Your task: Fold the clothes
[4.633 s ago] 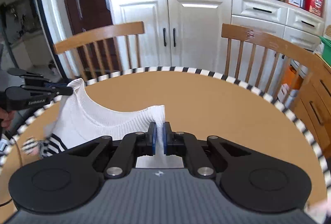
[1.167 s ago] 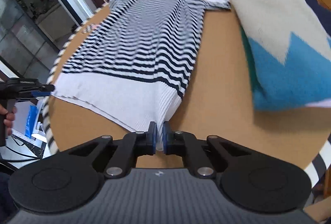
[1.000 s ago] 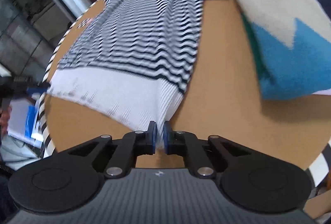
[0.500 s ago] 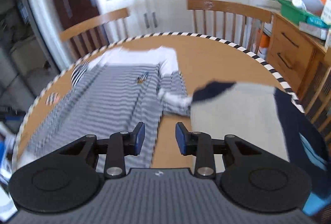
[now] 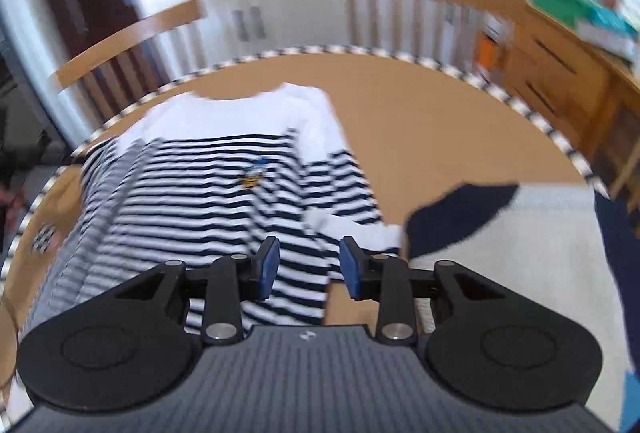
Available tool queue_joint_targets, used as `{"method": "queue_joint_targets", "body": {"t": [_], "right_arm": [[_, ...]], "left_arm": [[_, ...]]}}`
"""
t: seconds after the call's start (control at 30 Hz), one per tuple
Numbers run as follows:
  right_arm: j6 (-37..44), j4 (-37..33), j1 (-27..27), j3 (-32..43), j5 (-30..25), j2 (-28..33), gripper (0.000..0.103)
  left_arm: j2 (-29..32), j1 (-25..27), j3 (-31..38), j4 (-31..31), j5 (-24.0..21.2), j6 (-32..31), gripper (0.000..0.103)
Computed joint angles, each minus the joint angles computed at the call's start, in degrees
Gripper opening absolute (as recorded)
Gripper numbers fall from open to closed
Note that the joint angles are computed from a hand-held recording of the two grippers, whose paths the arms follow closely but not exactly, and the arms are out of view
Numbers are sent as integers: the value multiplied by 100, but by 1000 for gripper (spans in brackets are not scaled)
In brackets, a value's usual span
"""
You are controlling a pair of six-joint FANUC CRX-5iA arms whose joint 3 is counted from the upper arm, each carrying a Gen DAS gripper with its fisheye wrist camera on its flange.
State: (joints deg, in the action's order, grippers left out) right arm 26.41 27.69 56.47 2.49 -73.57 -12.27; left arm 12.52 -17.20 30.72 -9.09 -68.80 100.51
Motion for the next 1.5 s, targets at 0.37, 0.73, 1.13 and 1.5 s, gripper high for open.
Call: {"method": "queue_joint_targets", "body": {"t": [0.37, 0.73, 1.13, 1.5], "right_arm": [[-3013, -747, -1028, 266, -56, 655, 37], [-539, 310, -986, 406, 309, 834, 3], [1344, 1170, -1778, 793, -1007, 1084, 21], [3364, -1790, -2664, 2493, 320, 2124, 36]], "left_arm": [[-58, -129, -181, -179, -28, 352, 1], [-759, 67, -694, -864, -641, 1084, 0], [-1241, 283, -1004, -300, -588, 690, 5], [33, 577, -49, 1520, 736, -1312, 46]]}}
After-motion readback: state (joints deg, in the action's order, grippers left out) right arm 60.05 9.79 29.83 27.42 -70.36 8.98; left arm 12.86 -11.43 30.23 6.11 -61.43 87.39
